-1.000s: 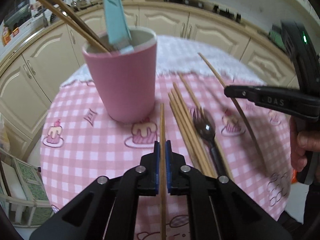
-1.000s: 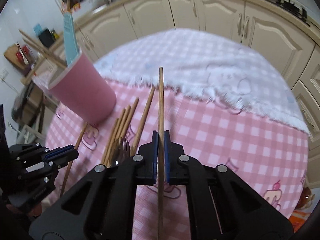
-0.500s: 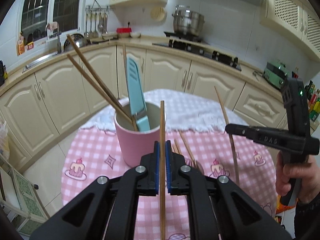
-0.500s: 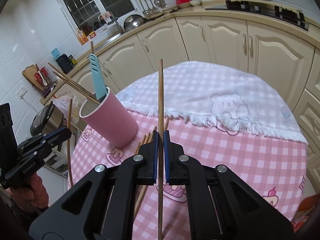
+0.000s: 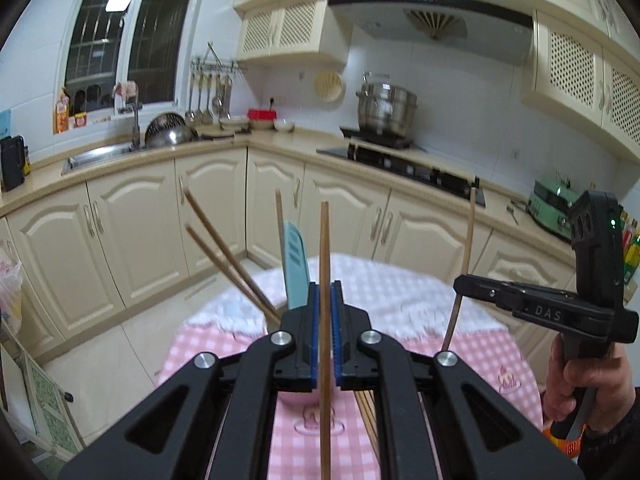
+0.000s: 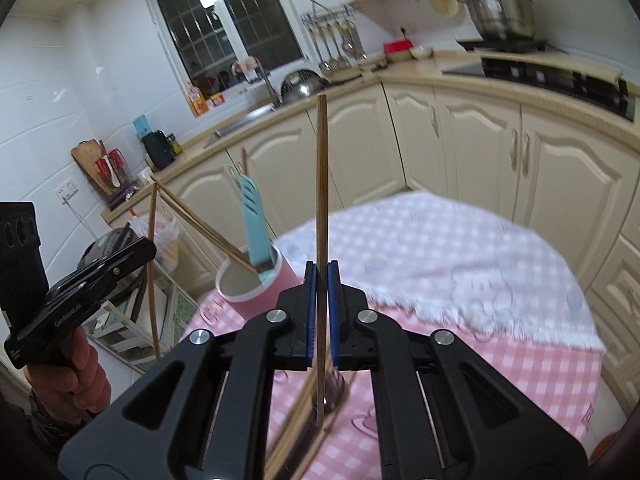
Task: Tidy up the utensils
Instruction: 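Lift both held chopsticks and carry them above the pink cup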
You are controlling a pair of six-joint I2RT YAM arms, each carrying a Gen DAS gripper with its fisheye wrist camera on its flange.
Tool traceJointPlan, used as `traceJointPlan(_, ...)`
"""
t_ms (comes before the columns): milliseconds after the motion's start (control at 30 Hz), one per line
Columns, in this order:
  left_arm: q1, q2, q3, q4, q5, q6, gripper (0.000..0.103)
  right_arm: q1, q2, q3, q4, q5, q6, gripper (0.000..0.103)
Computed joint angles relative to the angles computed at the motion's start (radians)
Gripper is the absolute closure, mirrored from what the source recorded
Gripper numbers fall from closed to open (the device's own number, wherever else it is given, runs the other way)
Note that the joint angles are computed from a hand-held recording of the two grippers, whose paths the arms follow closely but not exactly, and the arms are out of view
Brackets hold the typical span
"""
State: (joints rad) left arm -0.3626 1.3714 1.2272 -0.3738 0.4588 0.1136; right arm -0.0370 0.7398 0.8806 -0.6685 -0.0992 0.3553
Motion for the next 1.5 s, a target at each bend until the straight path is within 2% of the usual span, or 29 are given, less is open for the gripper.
traceJointPlan(400,-0.006,0.072,0.164,0.131,-0.015,-0.112,0.098,0.079,0.138,0.227,0.058,0.052,-0.051,0.097)
traceJointPlan(733,-0.067,0.175,0.276,0.273,-0.13,-0.189,0.098,0.115,0.284,0.357,0.127,0.063,-0.073,0.097)
traceJointPlan(933,-0.099,0.222,0.266,0.335,-0.193,-0.193,0.098,0.13,0.336,0.35,0.167,0.067,-0.073,0.097)
traceJointPlan(1400,-0.102,0.283,0.212,0.419,-0.221,-0.202,0.098,0.143,0.396,0.29,0.205,0.065,-0.061,0.097)
traceJointPlan(1467,-0.103,0.288,0.21,0.409,-0.219,-0.191,0.097,0.136,0.405,0.294,0.183,0.055,-0.056,0.093)
traceJointPlan(1500,-0.104,0.285,0.207,0.397,-0.221,-0.181,0.091,0.128,0.402,0.289,0.173,0.051,-0.048,0.087)
